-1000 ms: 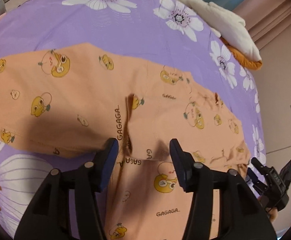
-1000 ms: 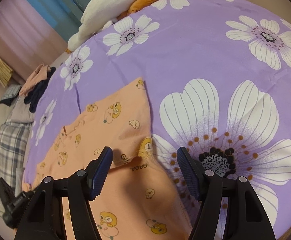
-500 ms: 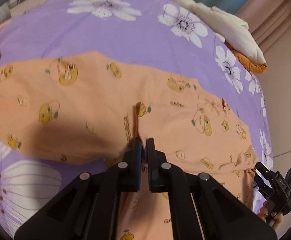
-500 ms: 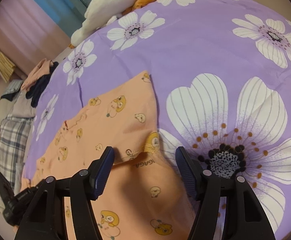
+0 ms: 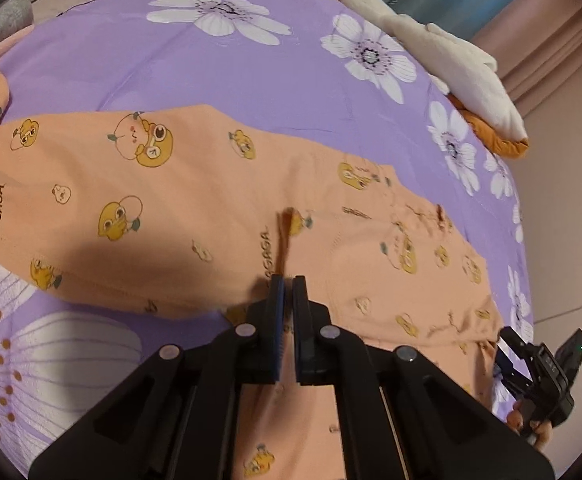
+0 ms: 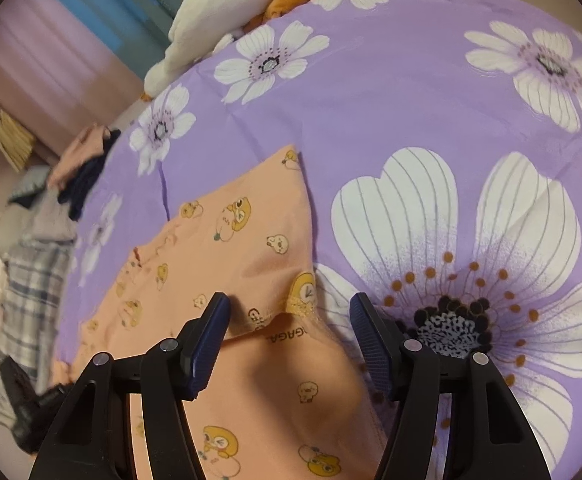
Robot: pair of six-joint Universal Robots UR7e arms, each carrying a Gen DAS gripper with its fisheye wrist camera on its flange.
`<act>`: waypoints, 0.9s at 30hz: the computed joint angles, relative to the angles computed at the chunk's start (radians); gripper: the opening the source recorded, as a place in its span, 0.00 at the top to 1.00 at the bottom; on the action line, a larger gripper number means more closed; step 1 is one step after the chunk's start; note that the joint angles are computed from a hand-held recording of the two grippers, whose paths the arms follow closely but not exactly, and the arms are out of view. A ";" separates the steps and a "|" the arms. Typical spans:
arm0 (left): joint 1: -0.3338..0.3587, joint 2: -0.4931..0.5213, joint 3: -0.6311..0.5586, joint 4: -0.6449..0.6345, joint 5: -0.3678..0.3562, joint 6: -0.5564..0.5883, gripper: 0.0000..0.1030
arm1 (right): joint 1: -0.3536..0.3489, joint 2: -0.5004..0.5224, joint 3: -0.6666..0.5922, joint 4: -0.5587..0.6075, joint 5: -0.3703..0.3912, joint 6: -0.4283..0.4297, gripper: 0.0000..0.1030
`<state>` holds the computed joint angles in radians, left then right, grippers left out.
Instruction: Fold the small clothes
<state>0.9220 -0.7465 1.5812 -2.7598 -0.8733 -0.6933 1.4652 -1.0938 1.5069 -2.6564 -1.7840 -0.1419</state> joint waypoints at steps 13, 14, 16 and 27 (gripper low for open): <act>0.027 -0.003 -0.012 0.025 -0.152 -0.051 0.61 | -0.011 -0.034 0.025 -0.021 -0.036 0.001 0.38; 0.033 0.002 -0.016 0.007 -0.163 -0.043 0.62 | -0.010 -0.034 0.024 -0.019 -0.032 0.000 0.38; 0.042 0.015 -0.033 -0.007 -0.178 -0.026 0.63 | -0.011 -0.033 0.024 -0.011 -0.029 0.001 0.38; 0.023 0.052 -0.077 -0.043 -0.007 0.014 0.96 | 0.017 -0.002 0.014 0.007 -0.078 -0.063 0.38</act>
<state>0.9448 -0.6949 1.5040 -2.8028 -0.8802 -0.6790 1.4825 -1.0961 1.5210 -2.6489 -1.8623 -0.2052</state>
